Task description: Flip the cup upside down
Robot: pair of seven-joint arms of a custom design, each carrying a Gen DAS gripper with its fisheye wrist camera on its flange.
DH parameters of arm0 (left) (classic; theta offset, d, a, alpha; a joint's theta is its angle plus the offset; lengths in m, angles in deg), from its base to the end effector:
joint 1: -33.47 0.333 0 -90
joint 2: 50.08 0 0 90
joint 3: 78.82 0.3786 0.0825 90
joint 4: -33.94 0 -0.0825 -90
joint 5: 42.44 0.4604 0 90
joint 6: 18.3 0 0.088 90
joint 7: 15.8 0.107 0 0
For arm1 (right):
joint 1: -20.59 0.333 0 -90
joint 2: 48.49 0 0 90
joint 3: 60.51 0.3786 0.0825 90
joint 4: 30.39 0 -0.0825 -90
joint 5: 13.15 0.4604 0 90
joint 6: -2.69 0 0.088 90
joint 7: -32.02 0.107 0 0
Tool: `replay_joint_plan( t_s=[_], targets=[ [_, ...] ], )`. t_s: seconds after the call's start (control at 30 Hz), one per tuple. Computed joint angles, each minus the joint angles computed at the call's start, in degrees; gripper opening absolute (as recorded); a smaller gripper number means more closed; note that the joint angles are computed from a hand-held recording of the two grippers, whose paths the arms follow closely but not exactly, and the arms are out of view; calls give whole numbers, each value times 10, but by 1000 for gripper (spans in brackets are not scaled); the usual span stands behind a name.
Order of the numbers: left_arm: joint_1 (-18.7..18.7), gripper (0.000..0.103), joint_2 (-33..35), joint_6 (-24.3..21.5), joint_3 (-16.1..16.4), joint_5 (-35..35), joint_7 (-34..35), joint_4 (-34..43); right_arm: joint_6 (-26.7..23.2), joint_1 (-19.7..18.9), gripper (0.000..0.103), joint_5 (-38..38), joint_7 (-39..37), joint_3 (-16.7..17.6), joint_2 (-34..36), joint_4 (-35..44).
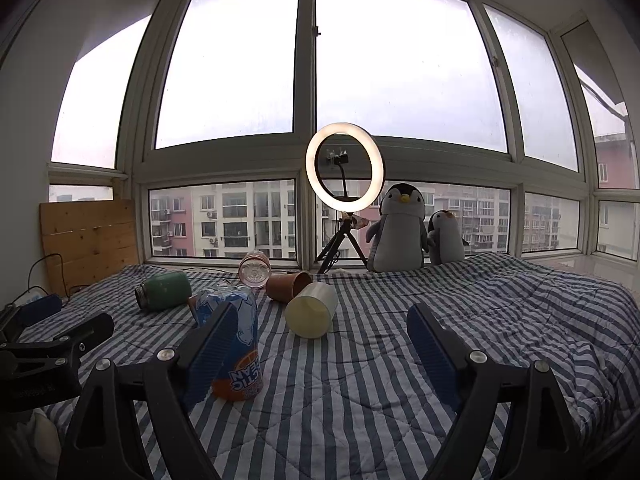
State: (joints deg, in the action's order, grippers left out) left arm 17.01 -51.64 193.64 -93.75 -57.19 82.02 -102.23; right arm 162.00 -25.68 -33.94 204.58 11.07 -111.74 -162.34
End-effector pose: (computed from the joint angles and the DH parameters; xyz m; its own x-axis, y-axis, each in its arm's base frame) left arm 0.5108 -0.2739 0.5081 -0.3863 -0.9214 0.0425 -0.2298 0.0516 -0.9719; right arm 0.4270 0.3919 0.5244 -0.3720 -0.9281 -0.0164 -0.1349 0.0715 -0.9883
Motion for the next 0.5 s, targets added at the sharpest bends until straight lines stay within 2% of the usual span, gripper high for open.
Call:
replay_joint_plan(
  t_s=[0.3,0.5],
  targets=[
    [1,102,1,1,0,-5,5,2,4,-3,84,0,-5,2,2,2],
    [2,102,4,-7,1,-39,29,6,52,-15,84,1,-49,16,87,14]
  ],
)
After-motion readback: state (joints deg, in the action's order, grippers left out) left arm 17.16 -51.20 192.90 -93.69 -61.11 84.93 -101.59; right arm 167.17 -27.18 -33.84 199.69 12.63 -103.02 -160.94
